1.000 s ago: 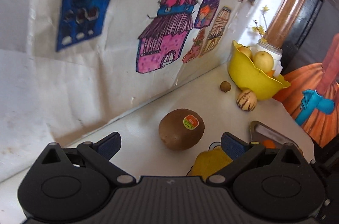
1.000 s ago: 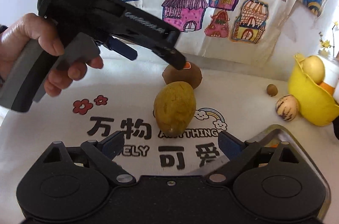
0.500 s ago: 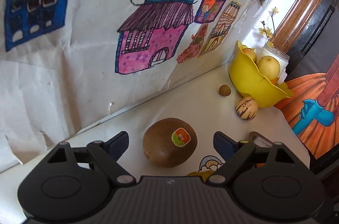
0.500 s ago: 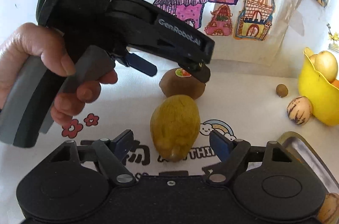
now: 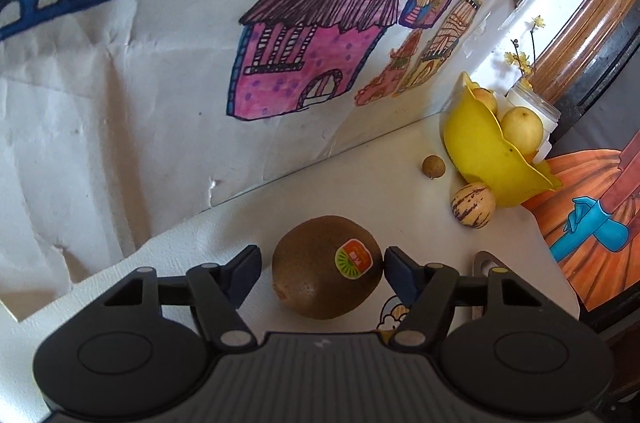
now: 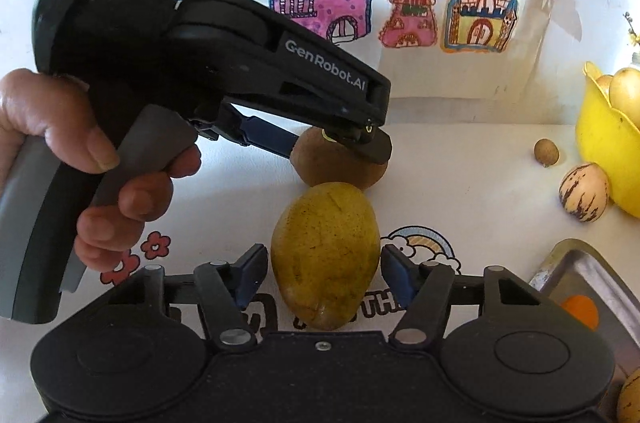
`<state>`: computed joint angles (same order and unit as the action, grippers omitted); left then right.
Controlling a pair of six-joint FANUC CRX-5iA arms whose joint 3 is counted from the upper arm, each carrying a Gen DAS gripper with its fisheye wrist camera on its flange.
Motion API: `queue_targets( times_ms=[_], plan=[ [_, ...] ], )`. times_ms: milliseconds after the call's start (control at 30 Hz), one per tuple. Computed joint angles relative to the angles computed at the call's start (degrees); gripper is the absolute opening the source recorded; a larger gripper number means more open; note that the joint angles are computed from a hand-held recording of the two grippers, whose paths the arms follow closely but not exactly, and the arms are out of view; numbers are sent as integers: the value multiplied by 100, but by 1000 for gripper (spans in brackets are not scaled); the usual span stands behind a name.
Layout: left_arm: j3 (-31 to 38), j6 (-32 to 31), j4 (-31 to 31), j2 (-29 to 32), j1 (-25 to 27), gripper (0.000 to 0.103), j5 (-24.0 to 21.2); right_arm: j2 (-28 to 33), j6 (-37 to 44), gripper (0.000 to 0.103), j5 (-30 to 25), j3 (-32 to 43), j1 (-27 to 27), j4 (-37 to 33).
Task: Organize fruits
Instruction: 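Close the left tool on the kiwi while the right tool closes on the yellow fruit, then carry the kiwi in the left tool while the right tool carries the yellow fruit to the tray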
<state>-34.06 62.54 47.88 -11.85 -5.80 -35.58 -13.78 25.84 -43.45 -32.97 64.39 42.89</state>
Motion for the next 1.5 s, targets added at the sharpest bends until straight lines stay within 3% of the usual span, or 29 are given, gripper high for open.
queue_targets(
  times_ms=[400, 567, 733, 1000, 1500],
  plan=[
    [-55, -173, 260, 54, -64, 64, 33, 113, 30, 65, 225, 71, -112, -194],
    [-72, -218, 360, 66, -39, 63, -3, 114, -97, 56, 308, 31, -162, -86],
    [-98, -267, 401, 47, -29, 63, -7, 30, -249, 56, 277, -11, -108, -101],
    [-412, -717, 1038, -83, 15, 62, -94, -98, -224, 56, 384, -79, -95, -214],
    [-690, -455, 643, -633, 306, 62, -369, -460, -713, 56, 447, -428, 359, 42]
  ],
)
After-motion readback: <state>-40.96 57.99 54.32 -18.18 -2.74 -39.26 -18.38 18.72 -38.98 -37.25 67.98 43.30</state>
